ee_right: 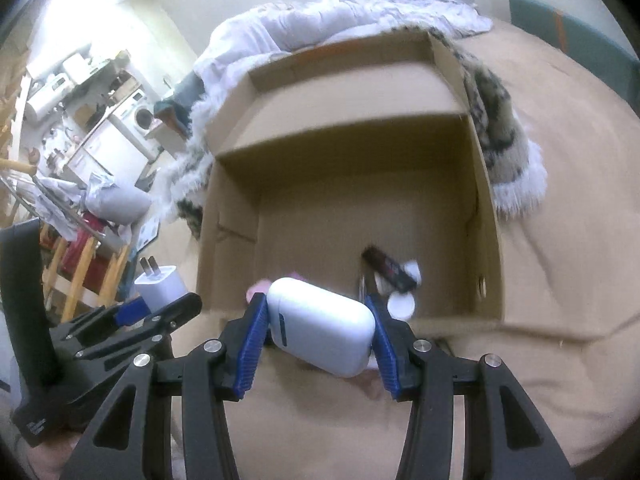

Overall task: Organize rigid objects
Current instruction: 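Carry the charger plug and earbud case into the box and open both tools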

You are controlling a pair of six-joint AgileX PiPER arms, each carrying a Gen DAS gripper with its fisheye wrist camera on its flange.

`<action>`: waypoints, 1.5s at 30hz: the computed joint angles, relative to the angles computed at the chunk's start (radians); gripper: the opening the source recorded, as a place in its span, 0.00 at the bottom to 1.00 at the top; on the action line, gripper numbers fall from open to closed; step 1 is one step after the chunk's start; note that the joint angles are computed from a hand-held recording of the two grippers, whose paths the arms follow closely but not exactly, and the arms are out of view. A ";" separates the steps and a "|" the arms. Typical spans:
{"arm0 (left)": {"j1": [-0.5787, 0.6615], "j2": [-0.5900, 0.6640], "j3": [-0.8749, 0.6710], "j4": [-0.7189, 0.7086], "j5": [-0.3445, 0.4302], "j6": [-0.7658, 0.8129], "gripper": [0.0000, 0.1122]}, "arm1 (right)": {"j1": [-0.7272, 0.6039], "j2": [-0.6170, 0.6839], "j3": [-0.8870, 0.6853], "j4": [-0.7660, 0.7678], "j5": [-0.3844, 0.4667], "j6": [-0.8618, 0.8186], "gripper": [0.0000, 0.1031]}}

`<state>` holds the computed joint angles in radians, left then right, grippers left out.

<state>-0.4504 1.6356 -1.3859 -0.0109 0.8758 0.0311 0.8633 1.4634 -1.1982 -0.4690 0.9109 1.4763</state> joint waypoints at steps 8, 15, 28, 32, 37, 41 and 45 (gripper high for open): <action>-0.041 0.136 -0.197 0.021 0.044 0.027 0.35 | -0.158 0.052 -0.056 0.054 -0.025 -0.225 0.50; -0.089 0.242 -0.263 0.077 0.021 0.030 0.35 | -0.273 0.127 -0.057 0.145 -0.098 -0.346 0.50; -0.081 0.338 -0.246 0.050 0.005 0.023 0.35 | -0.329 0.216 -0.024 0.300 -0.141 -0.473 0.50; -0.077 0.338 -0.245 0.058 0.001 0.010 0.35 | -0.331 0.220 -0.012 0.302 -0.143 -0.470 0.50; -0.078 0.344 -0.242 0.053 0.005 0.020 0.35 | -0.327 0.236 -0.020 0.308 -0.131 -0.473 0.50; -0.085 0.345 -0.224 0.060 -0.005 0.022 0.34 | -0.335 0.264 -0.042 0.328 -0.123 -0.492 0.50; -0.092 0.347 -0.219 0.062 -0.008 0.023 0.34 | -0.337 0.276 -0.047 0.348 -0.117 -0.504 0.50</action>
